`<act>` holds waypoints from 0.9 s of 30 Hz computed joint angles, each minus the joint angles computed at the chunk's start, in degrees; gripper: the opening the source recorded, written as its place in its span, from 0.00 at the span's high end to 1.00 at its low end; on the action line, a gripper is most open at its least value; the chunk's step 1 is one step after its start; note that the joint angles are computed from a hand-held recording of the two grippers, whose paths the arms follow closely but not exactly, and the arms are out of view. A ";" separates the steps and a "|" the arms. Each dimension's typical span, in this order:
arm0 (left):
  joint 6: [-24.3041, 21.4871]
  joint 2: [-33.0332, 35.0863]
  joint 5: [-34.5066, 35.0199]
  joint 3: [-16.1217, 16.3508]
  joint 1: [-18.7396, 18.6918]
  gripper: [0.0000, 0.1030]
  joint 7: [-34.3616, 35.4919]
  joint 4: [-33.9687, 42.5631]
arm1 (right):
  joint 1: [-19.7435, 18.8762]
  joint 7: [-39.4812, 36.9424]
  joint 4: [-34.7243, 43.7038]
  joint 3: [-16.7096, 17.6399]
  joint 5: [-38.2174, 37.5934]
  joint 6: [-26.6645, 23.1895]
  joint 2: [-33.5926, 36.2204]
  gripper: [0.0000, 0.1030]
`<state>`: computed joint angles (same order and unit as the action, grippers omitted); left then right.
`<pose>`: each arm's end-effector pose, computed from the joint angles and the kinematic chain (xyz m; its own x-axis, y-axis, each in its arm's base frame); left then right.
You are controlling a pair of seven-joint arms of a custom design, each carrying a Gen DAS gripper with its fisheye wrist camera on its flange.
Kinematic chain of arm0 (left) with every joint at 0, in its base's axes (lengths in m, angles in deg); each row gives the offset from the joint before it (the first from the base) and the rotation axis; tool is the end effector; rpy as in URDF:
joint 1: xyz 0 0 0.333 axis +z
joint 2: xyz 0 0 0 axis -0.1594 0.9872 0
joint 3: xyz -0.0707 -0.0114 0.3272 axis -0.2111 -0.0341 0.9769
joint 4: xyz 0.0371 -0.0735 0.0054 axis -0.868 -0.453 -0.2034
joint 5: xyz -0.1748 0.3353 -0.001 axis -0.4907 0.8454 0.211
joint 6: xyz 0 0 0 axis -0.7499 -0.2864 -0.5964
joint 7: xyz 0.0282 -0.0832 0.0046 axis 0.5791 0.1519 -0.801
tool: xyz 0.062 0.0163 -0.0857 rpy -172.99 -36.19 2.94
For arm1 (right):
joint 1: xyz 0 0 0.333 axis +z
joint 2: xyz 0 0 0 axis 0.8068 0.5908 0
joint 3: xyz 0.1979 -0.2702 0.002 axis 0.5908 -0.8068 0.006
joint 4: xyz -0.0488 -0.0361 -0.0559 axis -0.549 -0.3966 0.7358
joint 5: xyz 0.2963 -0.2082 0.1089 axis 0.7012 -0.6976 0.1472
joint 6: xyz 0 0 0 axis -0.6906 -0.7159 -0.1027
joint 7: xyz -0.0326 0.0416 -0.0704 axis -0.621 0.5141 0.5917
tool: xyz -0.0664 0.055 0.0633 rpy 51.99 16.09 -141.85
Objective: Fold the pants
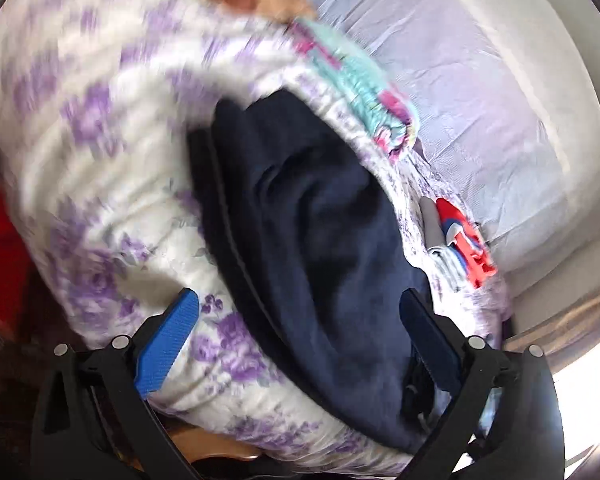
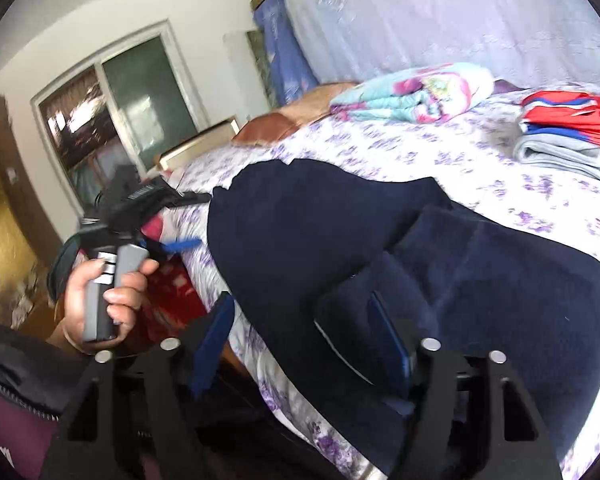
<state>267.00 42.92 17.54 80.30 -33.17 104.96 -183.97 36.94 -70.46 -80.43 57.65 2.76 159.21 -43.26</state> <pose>0.6506 -0.1823 0.3597 0.3961 -0.5622 0.7260 -0.4350 -0.8112 -0.3908 0.7648 -0.0812 0.3546 0.8021 -0.5107 -0.3095 -0.5124 -0.3225 -0.7959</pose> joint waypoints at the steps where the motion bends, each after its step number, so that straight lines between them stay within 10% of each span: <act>1: 3.99 1.19 0.95 -2.71 3.08 0.05 -1.58 0.14 | 0.07 0.66 0.38 -0.20 -0.27 -0.17 0.32 0.32; 5: 8.82 5.65 9.09 -10.98 12.82 0.05 -6.37 6.13 | -0.53 -0.95 -1.48 -0.03 0.25 0.51 -0.79 0.32; 11: 2.84 9.26 -0.50 -1.83 4.80 0.12 -2.98 13.75 | -1.36 -3.55 -6.15 -0.39 3.26 2.08 -3.05 0.32; 13: 0.44 9.15 1.83 -4.12 7.03 0.81 -2.43 14.39 | -1.47 -2.88 -5.91 -0.57 4.33 2.70 -2.68 0.32; 14: 1.39 9.17 3.14 -4.80 7.83 0.84 -3.48 13.92 | -1.80 -2.27 -5.41 -0.60 4.91 2.70 -2.33 0.32; 22: -6.10 8.73 -1.55 24.98 -19.08 0.85 4.04 16.19 | -5.87 5.29 1.38 0.03 9.54 4.99 2.13 0.32; 25: -10.81 9.44 6.11 27.54 -22.88 0.85 7.61 23.96 | -8.62 8.25 4.25 1.15 12.55 6.89 3.98 0.32; 27: -14.08 10.39 10.22 20.86 -20.22 0.85 14.57 31.55 | -10.38 10.08 6.15 1.77 14.41 8.84 5.28 0.32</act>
<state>252.92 53.31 27.76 101.16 -53.39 119.52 -152.42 26.56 -60.38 -74.28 59.42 17.17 168.05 -37.98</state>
